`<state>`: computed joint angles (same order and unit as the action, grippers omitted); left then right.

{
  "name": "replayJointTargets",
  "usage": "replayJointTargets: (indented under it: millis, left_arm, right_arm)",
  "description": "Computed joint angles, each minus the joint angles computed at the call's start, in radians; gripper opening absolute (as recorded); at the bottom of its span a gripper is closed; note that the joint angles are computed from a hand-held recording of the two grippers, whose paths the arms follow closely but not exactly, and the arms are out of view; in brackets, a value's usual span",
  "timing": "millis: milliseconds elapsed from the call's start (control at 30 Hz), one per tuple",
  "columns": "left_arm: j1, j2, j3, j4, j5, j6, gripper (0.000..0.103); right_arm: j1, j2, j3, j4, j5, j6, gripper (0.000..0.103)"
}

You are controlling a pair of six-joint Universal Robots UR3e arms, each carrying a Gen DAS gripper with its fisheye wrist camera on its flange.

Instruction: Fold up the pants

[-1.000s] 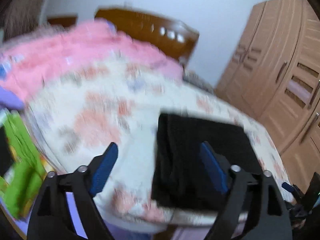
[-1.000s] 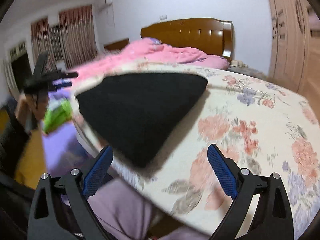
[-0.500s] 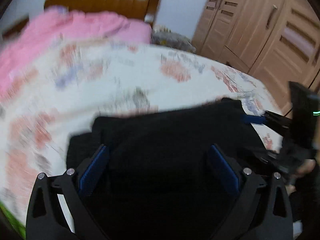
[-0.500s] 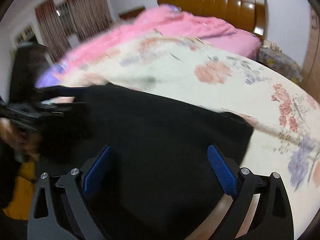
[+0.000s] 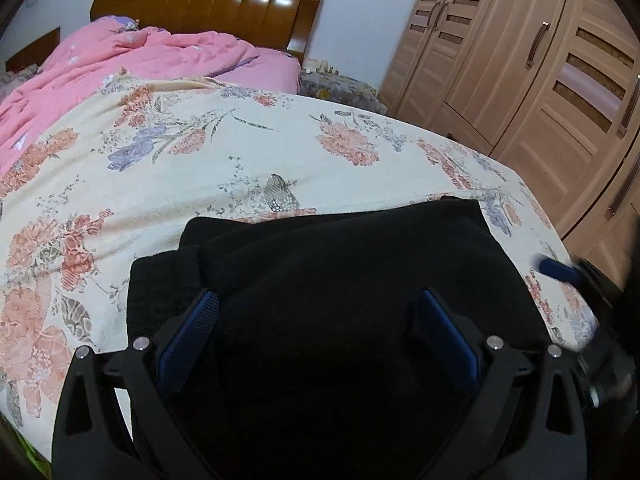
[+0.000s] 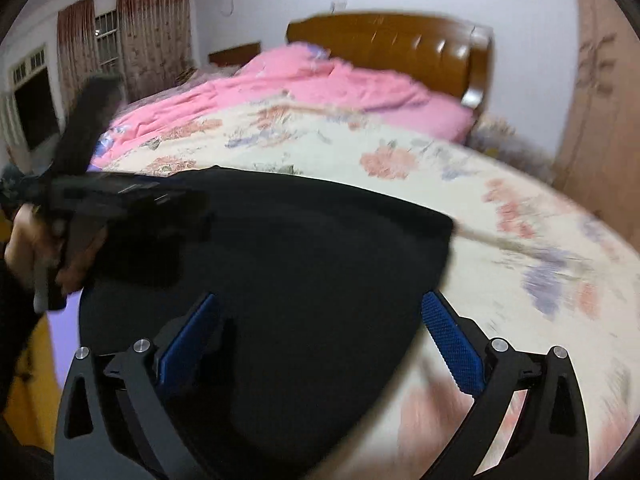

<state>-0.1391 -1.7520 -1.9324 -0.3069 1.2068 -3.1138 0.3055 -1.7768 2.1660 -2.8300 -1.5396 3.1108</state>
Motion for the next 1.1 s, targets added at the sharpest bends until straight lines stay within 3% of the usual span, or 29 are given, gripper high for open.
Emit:
replayJointTargets:
  millis: [167, 267, 300, 367, 400, 467, 567, 633, 700, 767, 867, 1100]
  left_arm:
    - [-0.062, -0.018, 0.025, 0.014, 0.11, -0.007, 0.099]
    - [-0.103, -0.014, 0.009, 0.067, 0.19, -0.017, 0.099]
    - [-0.136, 0.001, -0.018, 0.118, 0.258, -0.027, 0.099]
    - [-0.239, 0.021, -0.063, 0.223, 0.477, -0.054, 0.099]
    - [-0.306, 0.054, -0.121, 0.3, 0.595, -0.073, 0.1]
    - [-0.408, 0.125, -0.212, 0.378, 0.736, -0.135, 0.101]
    - [-0.588, 0.209, -0.287, 0.359, 0.965, -0.295, 0.101]
    - [-0.715, 0.245, -0.273, 0.201, 1.121, -0.459, 0.101]
    - [-0.778, 0.291, -0.294, 0.134, 1.117, -0.537, 0.101]
    - [-0.853, 0.275, -0.278, 0.055, 1.178, -0.626, 0.101]
    - [-0.923, 0.226, -0.259, 0.008, 1.2, -0.71, 0.101]
    - [-0.958, 0.14, -0.263, 0.041, 1.133, -0.761, 0.101]
  right_arm:
    - [0.278, -0.068, 0.203, -0.175, -0.29, 0.107, 0.098]
    - [0.2, -0.225, 0.31, -0.096, -0.193, 0.157, 0.098]
    - [0.174, -0.327, 0.328, -0.018, -0.17, 0.19, 0.098]
    - [0.17, -0.477, 0.353, 0.078, -0.165, 0.218, 0.098]
    - [0.197, -0.557, 0.365, 0.126, -0.194, 0.241, 0.098]
    - [0.277, -0.632, 0.384, 0.156, -0.282, 0.296, 0.098]
    - [0.381, -0.68, 0.39, 0.213, -0.393, 0.394, 0.098]
    - [0.433, -0.69, 0.378, 0.259, -0.442, 0.438, 0.098]
    - [0.538, -0.617, 0.357, 0.261, -0.546, 0.515, 0.098]
    - [0.64, -0.507, 0.321, 0.264, -0.658, 0.607, 0.098]
    - [0.687, -0.443, 0.304, 0.267, -0.718, 0.658, 0.098]
    - [0.662, -0.419, 0.316, 0.242, -0.687, 0.643, 0.098]
